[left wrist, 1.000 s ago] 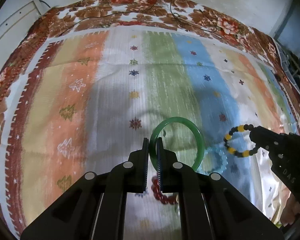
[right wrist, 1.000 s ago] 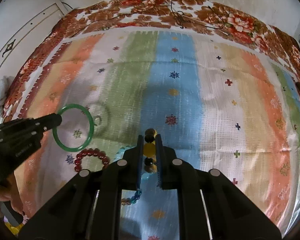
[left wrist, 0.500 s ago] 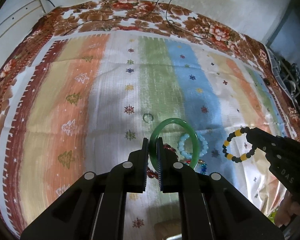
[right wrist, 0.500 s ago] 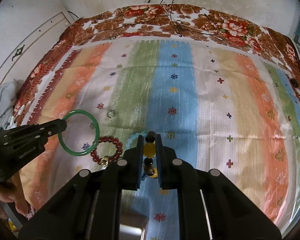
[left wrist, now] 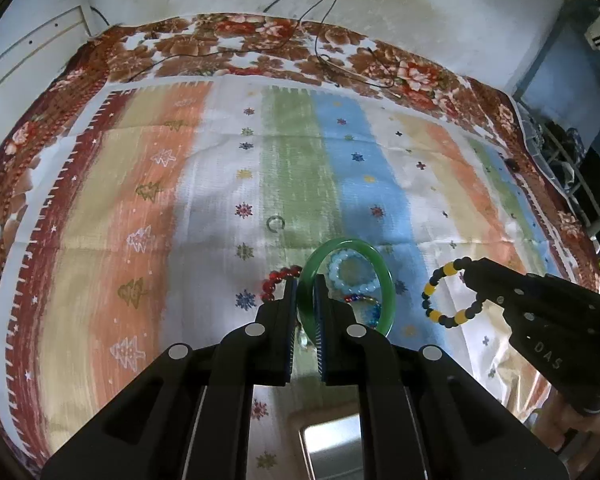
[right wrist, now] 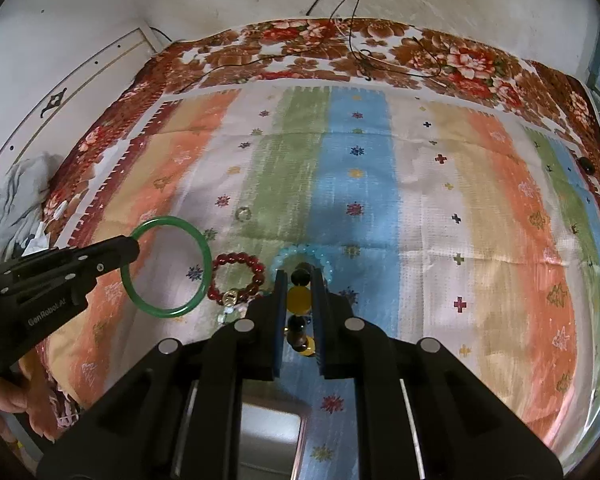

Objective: Organize jewelry
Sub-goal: 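Carry the green bangle with the left tool while the right tool carries the yellow-black bracelet to the tin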

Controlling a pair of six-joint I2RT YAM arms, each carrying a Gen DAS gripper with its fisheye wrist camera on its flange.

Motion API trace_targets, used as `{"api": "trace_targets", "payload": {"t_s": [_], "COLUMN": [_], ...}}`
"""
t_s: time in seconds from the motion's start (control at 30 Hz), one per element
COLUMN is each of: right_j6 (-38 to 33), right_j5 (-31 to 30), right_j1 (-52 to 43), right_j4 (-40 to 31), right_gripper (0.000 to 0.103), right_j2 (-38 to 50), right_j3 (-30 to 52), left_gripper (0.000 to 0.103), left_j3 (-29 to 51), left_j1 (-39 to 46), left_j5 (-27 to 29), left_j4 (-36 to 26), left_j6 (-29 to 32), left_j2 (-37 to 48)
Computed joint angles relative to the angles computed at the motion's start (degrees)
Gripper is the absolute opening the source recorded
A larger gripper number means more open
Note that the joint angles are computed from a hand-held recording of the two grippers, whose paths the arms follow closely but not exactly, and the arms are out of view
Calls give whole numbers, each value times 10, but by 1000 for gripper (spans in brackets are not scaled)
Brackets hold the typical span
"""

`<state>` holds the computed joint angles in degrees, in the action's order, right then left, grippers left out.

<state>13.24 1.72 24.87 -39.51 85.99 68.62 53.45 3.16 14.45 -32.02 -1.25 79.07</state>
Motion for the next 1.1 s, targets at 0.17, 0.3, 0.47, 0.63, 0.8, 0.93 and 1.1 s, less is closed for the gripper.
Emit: {"api": "trace_targets", "payload": {"t_s": [0.17, 0.3, 0.47, 0.63, 0.8, 0.93, 1.1], "right_j6": [7, 12, 18, 23, 37, 57, 72], "right_j5": [2, 12, 18, 23, 30, 41, 43], "right_j1": [21, 39, 55, 72, 100, 129, 139], "right_j4": [-5, -14, -22, -30, -40, -51, -61], "right_gripper": [13, 13, 13, 13, 13, 13, 13], "right_j2": [-30, -50, -80, -108, -142, -177, -202], "right_j3": [-11, -18, -34, -53, -73, -93, -120], "left_gripper": [8, 8, 8, 8, 8, 8, 8], "left_j3": [-20, -41, -60, -77, -101, -121, -149], "left_j1": [-1, -5, -5, -4, -19, -32, -49], "left_j5": [7, 9, 8, 15, 8, 5, 3], "left_j4": [-11, -20, -29, -48, -66, -82, -108], "left_j6": [1, -5, -6, 0, 2, 0, -7], "left_j2": [-41, -76, -112, -155, -196, -236, -291]}}
